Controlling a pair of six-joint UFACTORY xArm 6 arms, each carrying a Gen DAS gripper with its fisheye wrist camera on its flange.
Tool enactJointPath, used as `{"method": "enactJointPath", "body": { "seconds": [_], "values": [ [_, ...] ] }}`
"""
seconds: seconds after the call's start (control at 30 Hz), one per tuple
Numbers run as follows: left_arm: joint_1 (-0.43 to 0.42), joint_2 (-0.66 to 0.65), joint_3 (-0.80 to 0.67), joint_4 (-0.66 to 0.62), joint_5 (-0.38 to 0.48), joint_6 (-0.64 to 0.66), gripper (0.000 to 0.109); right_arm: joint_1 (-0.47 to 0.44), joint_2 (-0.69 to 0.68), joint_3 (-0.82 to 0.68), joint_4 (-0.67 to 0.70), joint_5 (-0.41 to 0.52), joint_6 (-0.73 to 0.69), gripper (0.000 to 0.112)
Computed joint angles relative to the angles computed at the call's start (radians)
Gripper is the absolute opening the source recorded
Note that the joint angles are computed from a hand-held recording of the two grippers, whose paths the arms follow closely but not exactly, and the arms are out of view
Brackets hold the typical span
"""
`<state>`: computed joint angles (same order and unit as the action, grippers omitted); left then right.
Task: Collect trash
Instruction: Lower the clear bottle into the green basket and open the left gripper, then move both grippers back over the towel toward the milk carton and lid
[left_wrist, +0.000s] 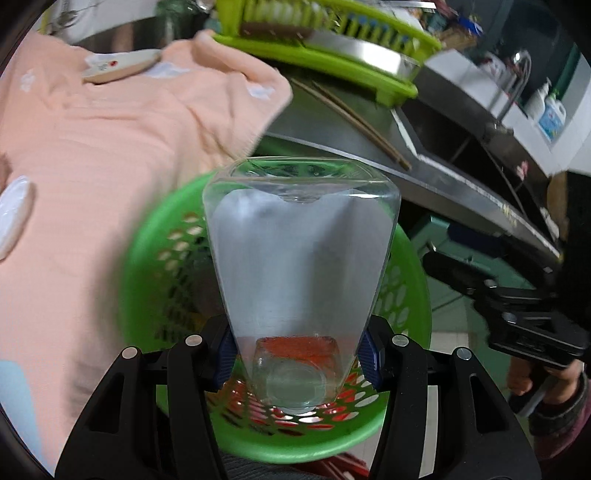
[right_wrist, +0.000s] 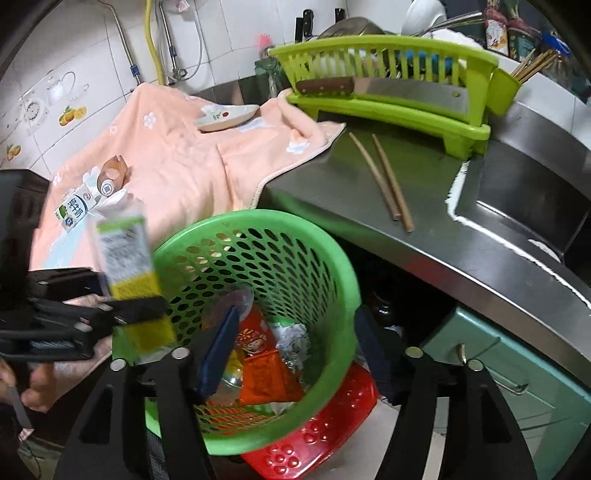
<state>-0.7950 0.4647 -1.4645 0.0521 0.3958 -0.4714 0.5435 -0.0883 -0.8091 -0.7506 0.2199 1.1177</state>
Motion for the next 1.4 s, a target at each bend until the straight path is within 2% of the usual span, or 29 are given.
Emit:
{"method": "enactJointPath", "body": {
  "seconds": [0.27,0.3,0.37,0.43,0.57,0.77,1.03,1.4],
  "values": [
    [-0.028,0.131,-0.166,-0.039,0.151,0.061,0.054,-0.015,-0.031,0.045,-0.05,-0.02,0.044,0.067],
    [-0.029,0.139,-0.175,-0.044,0.155,0.064,0.055,-0.017,-0.032,0.047,-0.054,-0.023,0.049,0.067],
    [-0.029,0.145,-0.182,-0.053,0.162,0.07,0.065,-0.02,-0.035,0.052,-0.059,-0.028,0.056,0.067],
    [-0.029,0.14,-0.177,-0.048,0.155,0.062,0.07,-0.021,-0.036,0.053,-0.06,-0.029,0.06,0.067],
    [-0.025,0.118,-0.151,-0.024,0.138,0.046,0.07,-0.02,-0.035,0.049,-0.065,-0.029,0.065,0.067],
    [-0.007,-0.009,0.008,0.086,0.065,-0.048,0.07,-0.002,-0.018,0.017,-0.058,-0.024,0.046,0.071],
    [0.066,-0.216,0.234,0.317,0.008,-0.265,0.07,0.048,0.061,-0.09,-0.006,-0.029,-0.04,0.079],
    [0.23,-0.464,0.482,0.496,-0.013,-0.492,0.071,0.136,0.246,-0.317,0.298,-0.03,-0.379,0.086]
  ]
}}
